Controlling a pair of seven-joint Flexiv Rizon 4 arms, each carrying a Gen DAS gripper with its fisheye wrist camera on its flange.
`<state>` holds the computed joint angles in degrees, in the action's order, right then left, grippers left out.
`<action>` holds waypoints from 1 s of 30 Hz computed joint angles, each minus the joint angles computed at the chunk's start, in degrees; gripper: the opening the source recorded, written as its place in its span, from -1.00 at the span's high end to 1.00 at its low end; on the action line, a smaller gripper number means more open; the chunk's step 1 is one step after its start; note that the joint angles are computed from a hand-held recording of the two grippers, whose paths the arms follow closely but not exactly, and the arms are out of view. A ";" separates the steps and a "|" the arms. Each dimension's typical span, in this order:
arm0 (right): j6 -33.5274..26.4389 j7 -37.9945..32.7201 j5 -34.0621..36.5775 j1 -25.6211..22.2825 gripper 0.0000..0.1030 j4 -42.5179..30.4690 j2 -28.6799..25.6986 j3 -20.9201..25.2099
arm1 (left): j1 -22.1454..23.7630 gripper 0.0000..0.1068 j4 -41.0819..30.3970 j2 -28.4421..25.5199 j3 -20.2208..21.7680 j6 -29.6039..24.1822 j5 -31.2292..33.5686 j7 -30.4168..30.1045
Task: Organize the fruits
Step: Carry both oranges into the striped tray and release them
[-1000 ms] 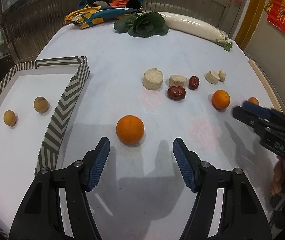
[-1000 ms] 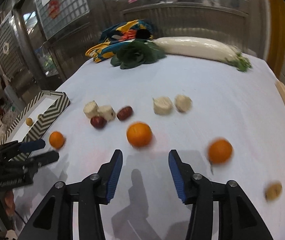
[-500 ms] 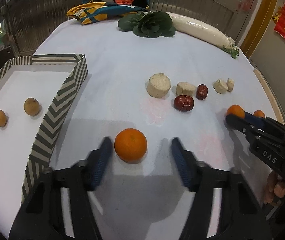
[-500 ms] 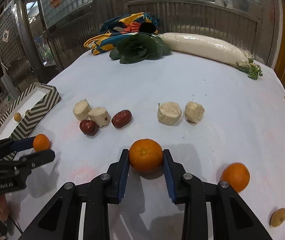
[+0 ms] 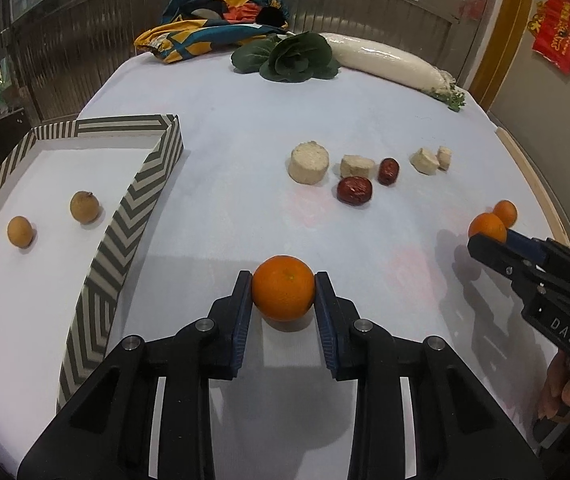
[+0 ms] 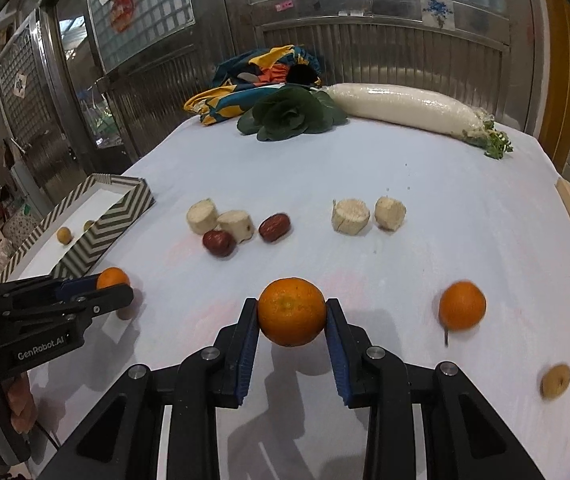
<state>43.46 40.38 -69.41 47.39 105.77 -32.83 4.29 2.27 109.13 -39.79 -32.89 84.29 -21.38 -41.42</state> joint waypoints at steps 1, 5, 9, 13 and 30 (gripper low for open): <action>-0.31 0.38 0.03 0.27 0.38 -0.10 -0.09 0.04 | 0.54 0.44 0.56 0.16 -0.54 0.29 0.04 0.30; -2.20 2.37 0.26 1.75 0.38 -0.45 -0.34 0.33 | 3.09 0.44 2.70 0.70 -3.11 1.36 0.24 0.95; -3.35 3.66 0.66 2.90 0.38 -1.08 -0.77 0.63 | 5.15 0.44 4.47 1.10 -5.14 2.40 1.19 0.90; -4.11 4.69 0.88 3.71 0.38 -1.55 -1.05 0.80 | 7.34 0.44 6.19 1.13 -7.45 4.53 2.88 0.60; -4.99 0.14 2.04 6.01 0.38 -7.68 -3.90 -0.33 | 14.45 0.44 7.96 0.65 -12.68 7.67 11.51 -4.59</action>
<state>38.47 40.52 -67.37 53.40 98.09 -36.73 3.96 16.72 117.09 -39.14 -45.57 91.95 -9.87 -46.00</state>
